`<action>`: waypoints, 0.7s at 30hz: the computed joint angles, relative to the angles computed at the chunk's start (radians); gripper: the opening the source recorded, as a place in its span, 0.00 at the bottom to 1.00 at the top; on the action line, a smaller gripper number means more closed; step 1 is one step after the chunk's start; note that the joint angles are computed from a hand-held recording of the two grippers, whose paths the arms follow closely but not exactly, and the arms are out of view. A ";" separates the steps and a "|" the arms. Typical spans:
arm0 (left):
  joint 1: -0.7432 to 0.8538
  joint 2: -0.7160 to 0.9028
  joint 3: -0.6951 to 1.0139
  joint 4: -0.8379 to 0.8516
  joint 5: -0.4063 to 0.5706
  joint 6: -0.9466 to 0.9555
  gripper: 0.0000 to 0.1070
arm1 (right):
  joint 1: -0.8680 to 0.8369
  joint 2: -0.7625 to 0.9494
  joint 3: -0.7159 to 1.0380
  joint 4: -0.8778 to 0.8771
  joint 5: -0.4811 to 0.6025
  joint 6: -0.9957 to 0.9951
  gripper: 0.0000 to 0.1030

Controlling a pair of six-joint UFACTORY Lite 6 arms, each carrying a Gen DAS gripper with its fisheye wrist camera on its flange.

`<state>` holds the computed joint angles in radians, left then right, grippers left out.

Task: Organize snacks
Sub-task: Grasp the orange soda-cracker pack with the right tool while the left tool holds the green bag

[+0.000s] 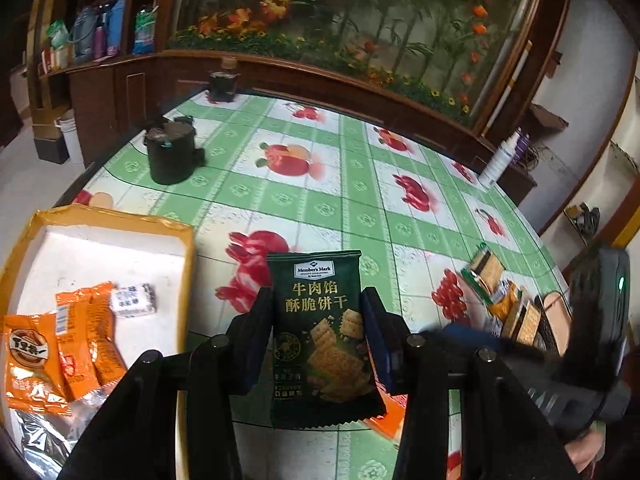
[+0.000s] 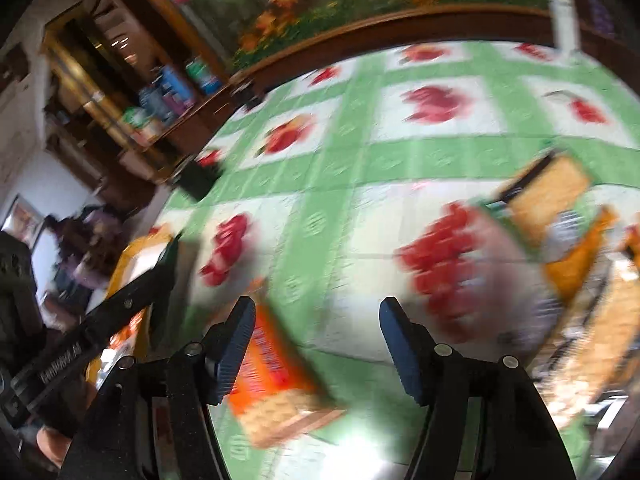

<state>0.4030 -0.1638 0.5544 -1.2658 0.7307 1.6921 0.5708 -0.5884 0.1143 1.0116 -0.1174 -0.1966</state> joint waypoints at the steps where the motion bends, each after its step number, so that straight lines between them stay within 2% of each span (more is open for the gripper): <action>1: 0.009 0.003 0.004 -0.008 0.000 0.002 0.40 | 0.041 0.043 0.018 -0.068 -0.019 0.074 0.67; 2: 0.018 0.008 0.011 -0.012 0.002 0.002 0.40 | 0.085 0.089 0.041 -0.101 -0.041 0.106 0.67; 4: 0.026 0.018 0.019 -0.017 0.003 0.002 0.40 | 0.196 0.173 0.085 -0.052 -0.099 0.044 0.67; 7: 0.018 0.022 0.019 -0.017 -0.005 0.003 0.40 | 0.337 0.311 0.181 0.234 -0.167 -0.257 0.69; 11: -0.002 -0.002 -0.006 -0.027 -0.020 0.024 0.40 | 0.521 0.516 0.311 0.620 -0.366 -0.612 0.69; 12: -0.007 -0.008 -0.012 -0.031 -0.026 0.029 0.40 | 0.543 0.554 0.335 0.685 -0.399 -0.650 0.64; 17: -0.040 -0.013 -0.025 -0.035 -0.057 0.039 0.40 | 0.544 0.465 0.258 0.780 -0.442 -0.641 0.63; 21: -0.061 -0.045 -0.055 -0.046 -0.071 0.062 0.40 | 0.417 0.265 0.139 0.851 -0.421 -0.640 0.61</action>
